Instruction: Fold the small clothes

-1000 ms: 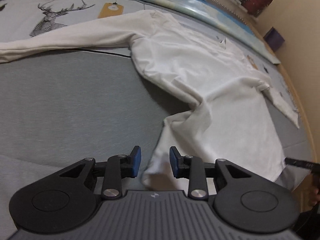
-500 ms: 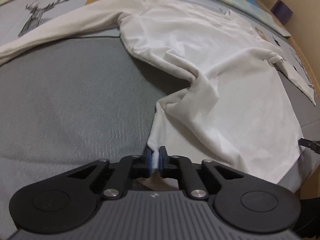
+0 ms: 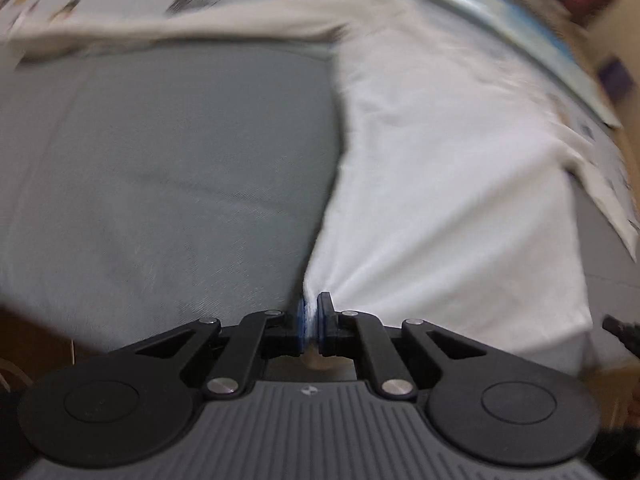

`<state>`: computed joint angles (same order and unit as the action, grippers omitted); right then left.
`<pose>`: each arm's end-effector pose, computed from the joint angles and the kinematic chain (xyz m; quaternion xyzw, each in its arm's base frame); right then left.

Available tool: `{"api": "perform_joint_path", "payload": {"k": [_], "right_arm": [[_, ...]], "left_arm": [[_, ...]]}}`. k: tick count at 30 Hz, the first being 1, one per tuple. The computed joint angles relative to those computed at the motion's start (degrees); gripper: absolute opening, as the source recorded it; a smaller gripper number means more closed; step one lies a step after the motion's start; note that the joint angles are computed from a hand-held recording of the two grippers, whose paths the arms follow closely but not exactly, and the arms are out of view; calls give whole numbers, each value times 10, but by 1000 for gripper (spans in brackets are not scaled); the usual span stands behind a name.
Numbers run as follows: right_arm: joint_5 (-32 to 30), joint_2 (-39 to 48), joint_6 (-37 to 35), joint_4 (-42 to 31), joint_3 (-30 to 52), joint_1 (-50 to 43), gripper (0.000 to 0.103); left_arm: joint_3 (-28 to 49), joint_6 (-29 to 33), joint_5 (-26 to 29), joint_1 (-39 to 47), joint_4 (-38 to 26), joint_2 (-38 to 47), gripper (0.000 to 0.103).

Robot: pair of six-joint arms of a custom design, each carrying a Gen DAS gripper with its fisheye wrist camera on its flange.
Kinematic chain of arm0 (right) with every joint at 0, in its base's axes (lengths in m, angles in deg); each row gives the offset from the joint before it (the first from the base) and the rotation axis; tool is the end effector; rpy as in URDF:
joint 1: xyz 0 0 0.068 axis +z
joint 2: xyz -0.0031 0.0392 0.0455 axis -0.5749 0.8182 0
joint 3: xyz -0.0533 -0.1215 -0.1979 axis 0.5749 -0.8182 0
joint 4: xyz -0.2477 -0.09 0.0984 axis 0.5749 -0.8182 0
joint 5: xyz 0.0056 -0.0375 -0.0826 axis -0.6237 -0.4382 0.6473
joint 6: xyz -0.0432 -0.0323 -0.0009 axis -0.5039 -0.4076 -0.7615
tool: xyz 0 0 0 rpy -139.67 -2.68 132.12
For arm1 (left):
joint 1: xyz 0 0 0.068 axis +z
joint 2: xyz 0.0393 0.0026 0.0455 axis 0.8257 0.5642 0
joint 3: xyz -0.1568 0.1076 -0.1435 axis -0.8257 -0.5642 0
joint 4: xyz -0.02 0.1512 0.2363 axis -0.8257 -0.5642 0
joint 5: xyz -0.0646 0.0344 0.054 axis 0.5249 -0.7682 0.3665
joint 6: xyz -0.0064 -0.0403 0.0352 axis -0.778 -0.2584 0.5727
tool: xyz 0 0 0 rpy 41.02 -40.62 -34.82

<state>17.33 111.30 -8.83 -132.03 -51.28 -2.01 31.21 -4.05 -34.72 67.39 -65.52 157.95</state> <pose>0.1696 0.0960 0.1760 0.3717 0.8876 0.0721 0.2622 0.4120 0.0748 0.1743 0.0999 0.9804 -0.1203 0.1197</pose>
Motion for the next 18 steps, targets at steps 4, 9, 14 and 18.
{"api": "perform_joint_path", "payload": {"k": [4,9,14,18], "right_arm": [[11,76,-58,81,-1,-20,19],[-27,172,-111,117,32,-40,35],[-2,241,-153,101,80,-16,6],[9,163,-101,81,64,-7,5]], "left_arm": [[53,-27,46,-1,-14,51,22],[67,-46,24,-5,-3,75,25],[82,-39,10,-18,-10,99,25],[40,-24,21,-29,23,65,7]]}}
